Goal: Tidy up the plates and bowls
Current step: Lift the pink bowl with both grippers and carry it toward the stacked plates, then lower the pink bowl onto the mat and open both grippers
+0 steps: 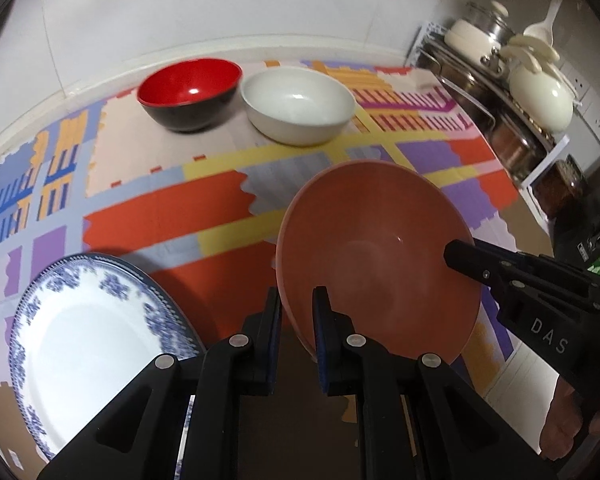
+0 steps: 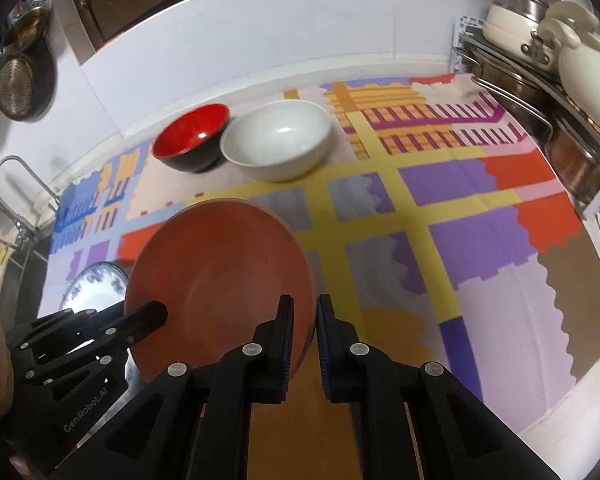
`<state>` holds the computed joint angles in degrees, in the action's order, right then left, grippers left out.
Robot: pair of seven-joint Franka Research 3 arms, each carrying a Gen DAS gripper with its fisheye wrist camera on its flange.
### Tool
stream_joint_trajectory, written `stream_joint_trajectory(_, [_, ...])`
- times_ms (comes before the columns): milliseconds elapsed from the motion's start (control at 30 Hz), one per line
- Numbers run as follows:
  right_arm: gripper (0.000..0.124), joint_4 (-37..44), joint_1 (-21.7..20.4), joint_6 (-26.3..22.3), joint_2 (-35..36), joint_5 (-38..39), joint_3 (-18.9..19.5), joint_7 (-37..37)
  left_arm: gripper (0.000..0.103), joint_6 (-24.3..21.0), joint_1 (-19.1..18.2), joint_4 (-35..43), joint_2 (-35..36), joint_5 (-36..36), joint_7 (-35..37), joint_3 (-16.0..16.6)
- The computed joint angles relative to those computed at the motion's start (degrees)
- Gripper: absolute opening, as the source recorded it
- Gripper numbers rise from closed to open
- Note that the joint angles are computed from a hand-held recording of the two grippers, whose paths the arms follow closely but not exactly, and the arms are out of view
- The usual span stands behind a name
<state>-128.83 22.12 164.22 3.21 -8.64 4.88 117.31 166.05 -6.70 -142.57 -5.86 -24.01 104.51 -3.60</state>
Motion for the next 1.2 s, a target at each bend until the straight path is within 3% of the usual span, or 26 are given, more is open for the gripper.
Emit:
stream_joint_trajectory(733, [0.014,-0.9,-1.8,-1.9,1.6,10.4,-0.1,-11.3,0.017,-2.4,1.8,2.4,4.0,9.5,-10.3,-3.5])
stream_joint_trajectory(867, [0.014,-1.2,-1.7,-1.3,1.5,12.0,-0.1,-12.7,0.019,-2.7,1.8,2.5,4.0,8.8,-9.6,-3.5])
stream_joint_trajectory(1000, [0.014,-1.3,-2.2,-1.0,1.6,16.0,0.3,-15.4,0.025,-4.2,1.7,3.4,4.2,2.8,-5.2,-3.2])
stream_joint_trajectory(1100, [0.015,-0.9,-2.4,-1.6,1.8,18.5,0.3,-16.8,0.039,-2.9,2.0,3.0,3.6,3.8,-6.0,-3.2])
stream_joint_trajectory(1200, [0.024,-1.2,-2.0,-0.9,1.4,16.4,-0.2,-15.5,0.042,-1.5,2.2,2.4,2.7,6.5,-7.9,-3.1])
